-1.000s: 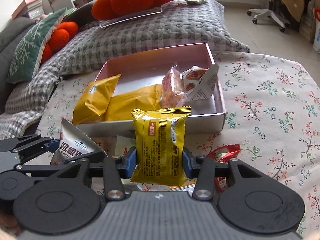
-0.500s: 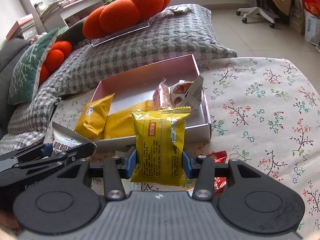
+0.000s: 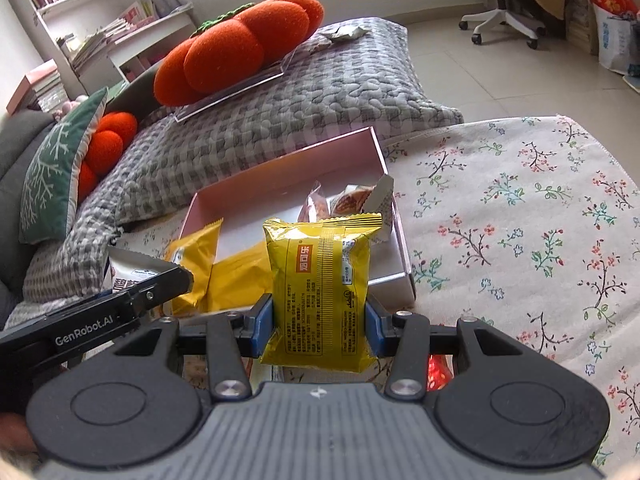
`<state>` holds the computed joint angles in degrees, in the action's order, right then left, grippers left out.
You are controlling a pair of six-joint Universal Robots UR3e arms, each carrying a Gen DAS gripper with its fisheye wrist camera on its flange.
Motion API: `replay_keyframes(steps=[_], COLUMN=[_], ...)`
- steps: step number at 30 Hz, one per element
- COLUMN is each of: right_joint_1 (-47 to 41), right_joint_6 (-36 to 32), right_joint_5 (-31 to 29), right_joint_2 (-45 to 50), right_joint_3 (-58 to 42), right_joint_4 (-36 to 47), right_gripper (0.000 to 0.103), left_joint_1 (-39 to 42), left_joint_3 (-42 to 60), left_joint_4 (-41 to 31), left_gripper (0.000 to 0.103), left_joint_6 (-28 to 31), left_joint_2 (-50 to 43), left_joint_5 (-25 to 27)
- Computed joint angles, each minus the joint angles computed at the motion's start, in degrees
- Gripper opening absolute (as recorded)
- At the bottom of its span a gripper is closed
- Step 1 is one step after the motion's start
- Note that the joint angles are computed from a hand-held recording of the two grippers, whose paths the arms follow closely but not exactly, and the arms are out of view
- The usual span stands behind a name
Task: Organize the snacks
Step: 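Carry the pecan bag and yellow packet over the pink box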
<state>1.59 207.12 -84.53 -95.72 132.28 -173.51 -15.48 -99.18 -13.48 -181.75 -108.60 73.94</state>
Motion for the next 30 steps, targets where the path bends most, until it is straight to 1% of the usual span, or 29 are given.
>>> replay_keyframes(steps=[6, 11, 18, 21, 24, 27, 30], right_joint_1=[-2.9, -6.8, -10.6, -10.7, -10.6, -10.7, -8.7], right_joint_6=[-0.6, -0.6, 1.2, 1.2, 1.2, 1.2, 0.7], right_joint_5=[3.2, 10.3, 17.4, 17.5, 17.2, 19.0, 17.5], right_joint_2=[1.1, 2.9, 6.0, 7.1, 8.4, 10.6, 12.6], right_joint_3=[0.2, 0.7, 1.0, 0.6, 0.1, -0.8, -3.4], right_joint_4=[-3.0, -6.1, -10.2, -11.1, -11.7, -12.6, -12.3], right_gripper=[0.043, 0.043, 0.043, 0.043, 0.043, 0.043, 0.043], left_joint_1=[-1.5, -0.3, 0.5, -0.2, -0.1, 0.1, -0.2], left_joint_3=[4.4, 6.3, 8.4, 10.2, 11.3, 11.7, 12.0], left_joint_4=[0.4, 0.1, 2.3, 2.7, 3.2, 4.8, 6.2], left_gripper=[0.047, 0.047, 0.047, 0.047, 0.047, 0.047, 0.047], left_joint_6=[-2.5, -5.6, -7.7, -6.9, -7.2, -7.5, -7.0], left_joint_2=[-3.9, -6.1, -9.4, -11.4, -12.8, -13.6, -14.5], left_joint_5=[2.5, 0.7, -0.3, 0.6, 0.3, 0.3, 1.0])
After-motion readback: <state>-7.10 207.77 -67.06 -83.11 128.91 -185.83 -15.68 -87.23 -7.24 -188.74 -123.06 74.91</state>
